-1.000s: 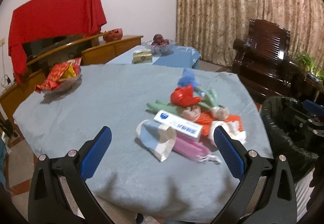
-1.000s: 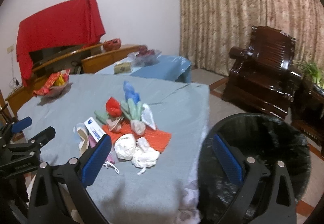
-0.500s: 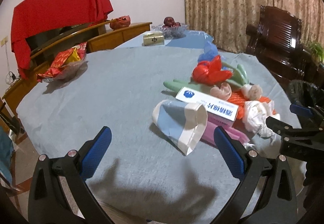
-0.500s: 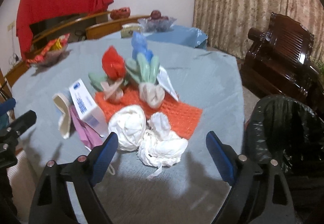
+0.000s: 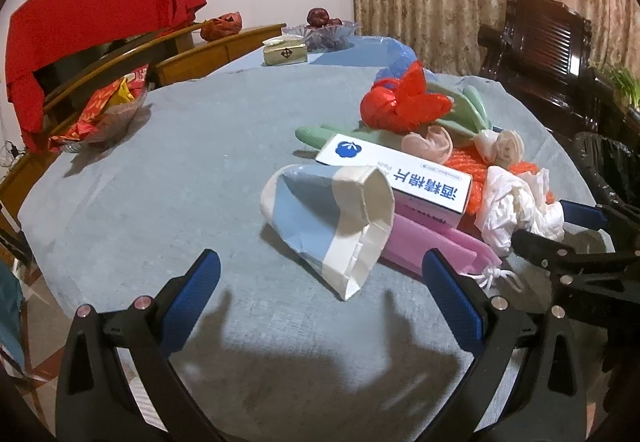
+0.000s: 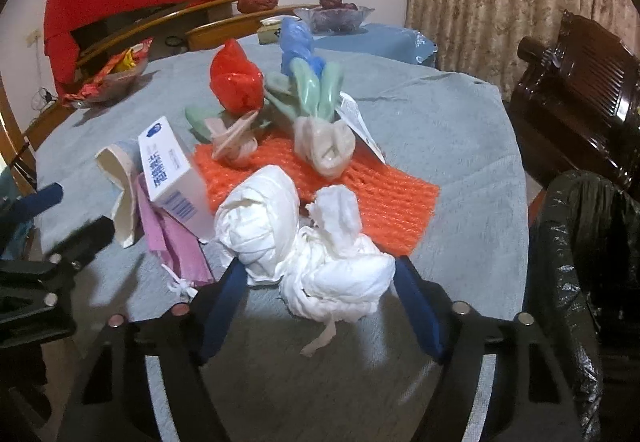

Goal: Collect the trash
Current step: 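Reach the right gripper to the white crumpled tissue and close on it, then carry the tissue with the right gripper over the bin and release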

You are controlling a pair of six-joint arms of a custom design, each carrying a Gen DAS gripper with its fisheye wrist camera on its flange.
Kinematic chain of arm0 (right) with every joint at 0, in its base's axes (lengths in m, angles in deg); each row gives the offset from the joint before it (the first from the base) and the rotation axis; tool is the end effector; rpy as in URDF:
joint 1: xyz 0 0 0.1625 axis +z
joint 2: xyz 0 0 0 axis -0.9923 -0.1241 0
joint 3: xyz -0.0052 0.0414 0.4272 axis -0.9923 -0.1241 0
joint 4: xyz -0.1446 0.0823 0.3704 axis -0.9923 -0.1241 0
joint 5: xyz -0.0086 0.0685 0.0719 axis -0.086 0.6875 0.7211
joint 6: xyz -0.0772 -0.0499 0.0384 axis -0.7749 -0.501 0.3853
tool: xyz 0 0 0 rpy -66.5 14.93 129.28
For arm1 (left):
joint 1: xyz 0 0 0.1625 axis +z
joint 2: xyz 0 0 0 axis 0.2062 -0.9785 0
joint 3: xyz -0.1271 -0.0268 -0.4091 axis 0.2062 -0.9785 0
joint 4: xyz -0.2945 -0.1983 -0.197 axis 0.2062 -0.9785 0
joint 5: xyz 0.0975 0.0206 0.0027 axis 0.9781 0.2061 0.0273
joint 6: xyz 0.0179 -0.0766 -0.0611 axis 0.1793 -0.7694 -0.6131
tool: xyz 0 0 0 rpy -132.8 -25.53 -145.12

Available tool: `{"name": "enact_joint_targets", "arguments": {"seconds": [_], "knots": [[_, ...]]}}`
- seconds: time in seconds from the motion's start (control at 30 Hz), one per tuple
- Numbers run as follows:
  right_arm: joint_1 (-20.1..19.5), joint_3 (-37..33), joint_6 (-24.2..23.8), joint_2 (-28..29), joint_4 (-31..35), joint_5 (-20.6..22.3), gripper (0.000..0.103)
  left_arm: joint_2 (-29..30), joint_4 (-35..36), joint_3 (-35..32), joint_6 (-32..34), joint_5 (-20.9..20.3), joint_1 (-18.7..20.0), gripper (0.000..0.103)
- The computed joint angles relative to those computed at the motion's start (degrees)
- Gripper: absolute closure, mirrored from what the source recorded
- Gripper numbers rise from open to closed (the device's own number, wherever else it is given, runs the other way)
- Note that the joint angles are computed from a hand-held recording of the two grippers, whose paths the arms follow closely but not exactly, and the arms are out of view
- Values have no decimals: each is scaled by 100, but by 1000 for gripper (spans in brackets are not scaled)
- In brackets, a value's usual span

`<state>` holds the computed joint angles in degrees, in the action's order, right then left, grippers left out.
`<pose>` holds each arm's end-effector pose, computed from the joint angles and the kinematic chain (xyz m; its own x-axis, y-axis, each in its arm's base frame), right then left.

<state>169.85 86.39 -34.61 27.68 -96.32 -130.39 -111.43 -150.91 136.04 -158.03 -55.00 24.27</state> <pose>0.0865 -0.6732 0.2398 -0.5775 -0.6786 0.4539 -0.8044 0.5681 -0.1741 -0.3360 -0.5286 0.0181 -0.5520 -0.4864 -0.6773 0.3436 0.6074 -0.7162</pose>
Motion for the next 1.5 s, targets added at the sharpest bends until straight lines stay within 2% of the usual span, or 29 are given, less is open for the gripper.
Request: {"name": "enact_joint_targets", "arguments": {"seconds": [0.2, 0.33, 0.43, 0.5, 0.6, 0.7, 0.77, 0.87, 0.97, 1.07, 1.13, 1.23, 1.37, 1.5], "knots": [[-28, -12, 113, -149, -39, 80, 27, 19, 48, -51, -20, 42, -31, 5], [0, 3, -84, -71, -338, -139, 27, 67, -88, -102, 78, 133, -56, 5], [-34, -88, -7, 50, -227, -207, 29, 118, -338, -124, 321, 176, -66, 5], [-61, -196, 75, 106, 25, -237, 35, 140, -410, -147, 389, 195, -77, 5], [-110, -350, 125, 116, 593, -39, 57, 147, -599, -142, 560, 233, -88, 5], [-118, -397, 153, 61, 714, 33, 65, 184, -959, -139, 875, 255, -95, 5], [-129, -362, 178, -23, 656, 116, 65, 222, -1269, -132, 1133, 278, -106, 5], [-131, -298, 206, -153, 445, 207, 65, 330, -1901, -146, 1678, 341, -135, 6], [-158, -327, 277, -283, 281, 350, 65, 547, -3008, -191, 2660, 353, -153, 10], [-180, -394, 254, -343, 187, 391, 65, 873, -4234, -367, 3882, 277, -123, 21], [-204, -447, 227, -363, 138, 405, 65, 1072, -4726, -535, 4455, 200, -72, 24], [-256, -507, 258, -373, 164, 397, 65, 1324, -5024, -811, 4894, 133, 14, 29], [-306, -582, 283, -340, 209, 373, 65, 1606, -4993, -1182, 5137, 174, 134, 32], [-357, -668, 347, -297, 296, 364, 65, 1703, -4257, -1494, 4692, 129, 279, 37]]}}
